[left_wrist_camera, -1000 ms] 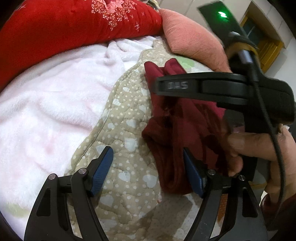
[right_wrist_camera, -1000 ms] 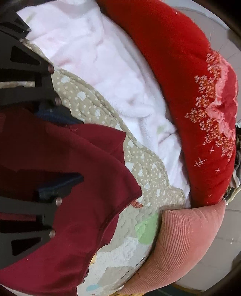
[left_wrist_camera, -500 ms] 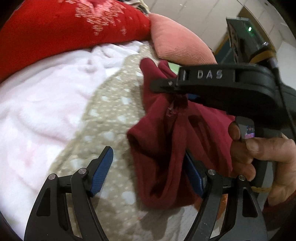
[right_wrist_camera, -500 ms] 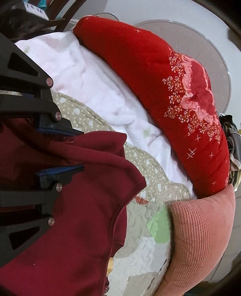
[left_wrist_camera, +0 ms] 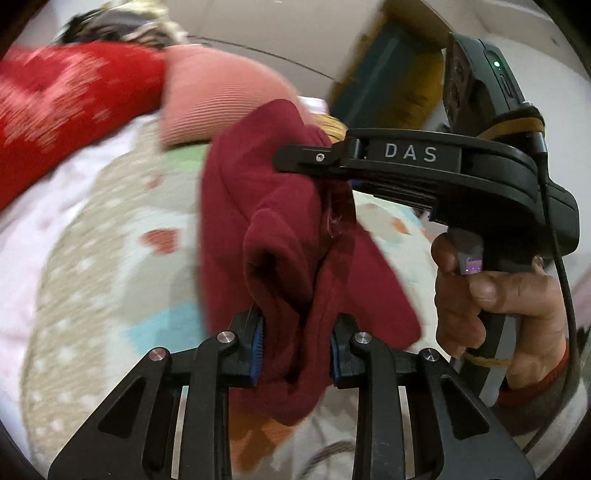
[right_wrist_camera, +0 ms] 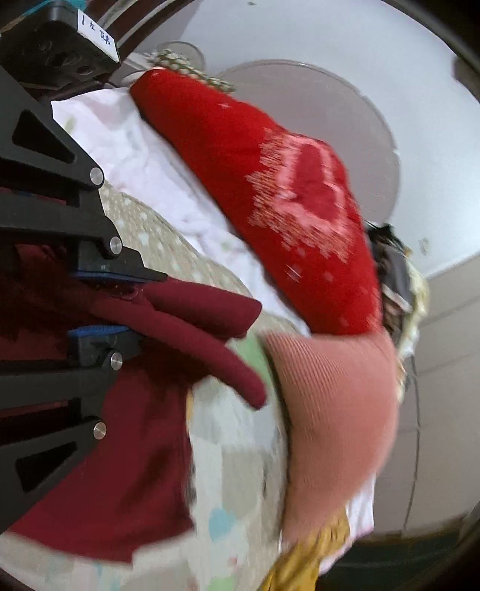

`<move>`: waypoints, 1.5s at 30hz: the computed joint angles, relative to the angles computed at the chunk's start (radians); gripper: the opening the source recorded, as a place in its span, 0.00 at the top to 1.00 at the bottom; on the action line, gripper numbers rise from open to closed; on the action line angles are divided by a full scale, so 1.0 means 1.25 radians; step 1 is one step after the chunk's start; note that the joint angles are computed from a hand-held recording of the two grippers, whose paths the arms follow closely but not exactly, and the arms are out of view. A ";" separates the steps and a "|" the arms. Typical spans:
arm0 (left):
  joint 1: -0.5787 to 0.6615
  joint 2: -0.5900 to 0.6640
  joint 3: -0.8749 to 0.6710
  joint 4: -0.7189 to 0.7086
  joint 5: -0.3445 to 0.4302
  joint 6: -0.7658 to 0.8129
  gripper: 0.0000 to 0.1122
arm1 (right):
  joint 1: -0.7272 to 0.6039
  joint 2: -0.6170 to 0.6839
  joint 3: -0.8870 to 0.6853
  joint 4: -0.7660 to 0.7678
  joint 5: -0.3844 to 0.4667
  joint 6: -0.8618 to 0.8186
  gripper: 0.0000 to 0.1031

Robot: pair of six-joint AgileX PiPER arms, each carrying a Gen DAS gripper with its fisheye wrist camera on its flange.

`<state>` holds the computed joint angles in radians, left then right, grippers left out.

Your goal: Fold small clothes

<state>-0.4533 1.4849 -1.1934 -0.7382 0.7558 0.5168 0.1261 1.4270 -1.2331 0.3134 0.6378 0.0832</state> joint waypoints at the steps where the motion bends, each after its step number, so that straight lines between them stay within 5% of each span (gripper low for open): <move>1: -0.031 0.009 -0.014 0.017 -0.008 -0.022 0.77 | -0.046 -0.039 0.027 0.024 0.014 -0.037 0.85; 8: -0.240 0.163 -0.109 0.096 -0.062 -0.151 0.77 | -0.358 -0.148 0.214 0.151 0.072 -0.240 0.85; 12: -0.255 0.186 -0.122 0.071 -0.001 -0.108 0.62 | -0.452 -0.104 0.305 0.236 0.049 -0.334 0.85; 16: -0.207 0.100 -0.090 0.080 0.054 -0.066 0.53 | -0.512 -0.113 0.325 0.365 0.076 -0.427 0.84; 19: -0.171 0.038 -0.045 0.115 -0.005 -0.073 0.41 | -0.557 -0.151 0.323 0.406 0.156 -0.447 0.62; 21: -0.160 0.010 -0.020 0.188 -0.059 -0.130 0.41 | -0.563 -0.192 0.342 0.414 0.178 -0.453 0.48; 28: -0.120 0.113 -0.035 0.184 -0.074 -0.132 0.41 | -0.523 -0.249 0.407 0.397 0.168 -0.389 0.39; 35: -0.189 0.120 0.010 0.275 -0.128 -0.196 0.41 | -0.536 -0.169 0.435 0.519 0.150 -0.434 0.33; 41: -0.175 0.097 0.049 0.263 -0.134 -0.175 0.41 | -0.639 -0.144 0.484 0.716 0.247 -0.562 0.27; 45: -0.188 0.090 0.051 0.302 -0.133 -0.213 0.41 | -0.545 -0.165 0.456 0.629 0.174 -0.528 0.27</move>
<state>-0.6883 1.5969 -1.1301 -0.3612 0.5895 0.2502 -0.5550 1.2211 -0.6627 1.0994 0.8547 -0.5764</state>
